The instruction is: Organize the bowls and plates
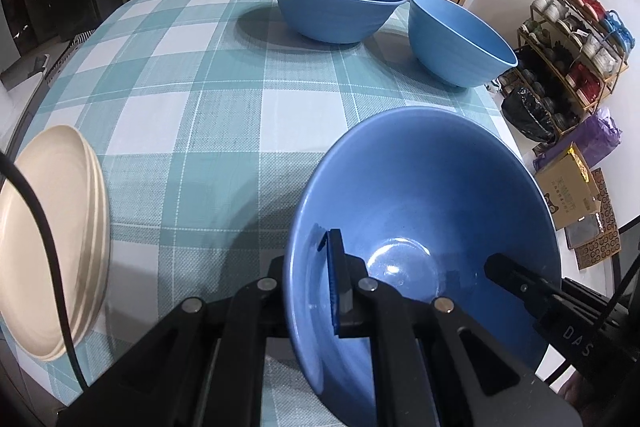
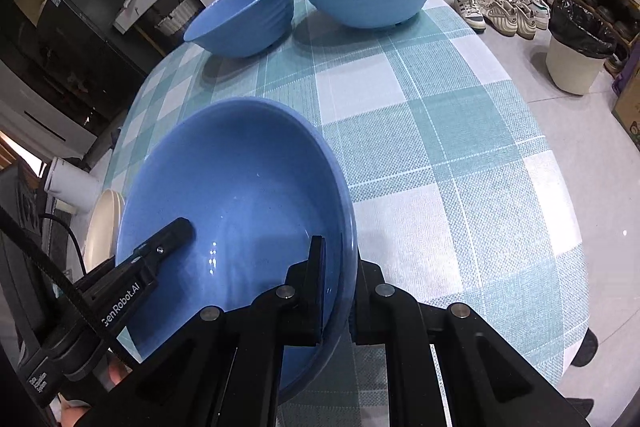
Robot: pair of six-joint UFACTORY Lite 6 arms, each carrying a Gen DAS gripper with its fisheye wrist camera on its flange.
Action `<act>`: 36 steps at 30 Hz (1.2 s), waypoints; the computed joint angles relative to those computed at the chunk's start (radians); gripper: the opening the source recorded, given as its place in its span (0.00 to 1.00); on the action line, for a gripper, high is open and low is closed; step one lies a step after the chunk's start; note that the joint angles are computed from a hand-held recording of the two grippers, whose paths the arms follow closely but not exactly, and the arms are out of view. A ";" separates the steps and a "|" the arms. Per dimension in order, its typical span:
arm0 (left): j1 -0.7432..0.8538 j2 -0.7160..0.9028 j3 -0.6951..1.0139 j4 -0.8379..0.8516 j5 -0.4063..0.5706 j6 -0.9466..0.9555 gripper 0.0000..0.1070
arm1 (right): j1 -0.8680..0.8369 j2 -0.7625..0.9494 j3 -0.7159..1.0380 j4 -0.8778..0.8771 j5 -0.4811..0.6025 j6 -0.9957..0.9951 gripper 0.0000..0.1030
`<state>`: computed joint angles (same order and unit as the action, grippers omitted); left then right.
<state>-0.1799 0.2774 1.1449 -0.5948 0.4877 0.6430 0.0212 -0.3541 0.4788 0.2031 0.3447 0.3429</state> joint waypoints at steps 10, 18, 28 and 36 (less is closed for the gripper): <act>0.014 0.022 0.022 0.004 0.028 -0.003 0.07 | -0.034 0.064 0.041 0.096 0.002 -0.109 0.09; 0.062 0.031 0.043 0.047 0.040 -0.100 0.44 | -0.028 0.006 0.015 0.033 -0.030 -0.060 0.42; 0.071 -0.035 0.014 0.012 0.041 -0.038 0.45 | 0.000 -0.076 -0.026 -0.222 -0.060 0.192 0.63; 0.097 -0.056 0.019 -0.073 0.082 0.036 0.45 | 0.067 -0.144 -0.053 -0.502 -0.066 0.469 0.63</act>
<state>-0.0829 0.2215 1.1636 -0.6680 0.5701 0.6794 0.0878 -0.4980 0.4257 -0.2989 0.2785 0.8123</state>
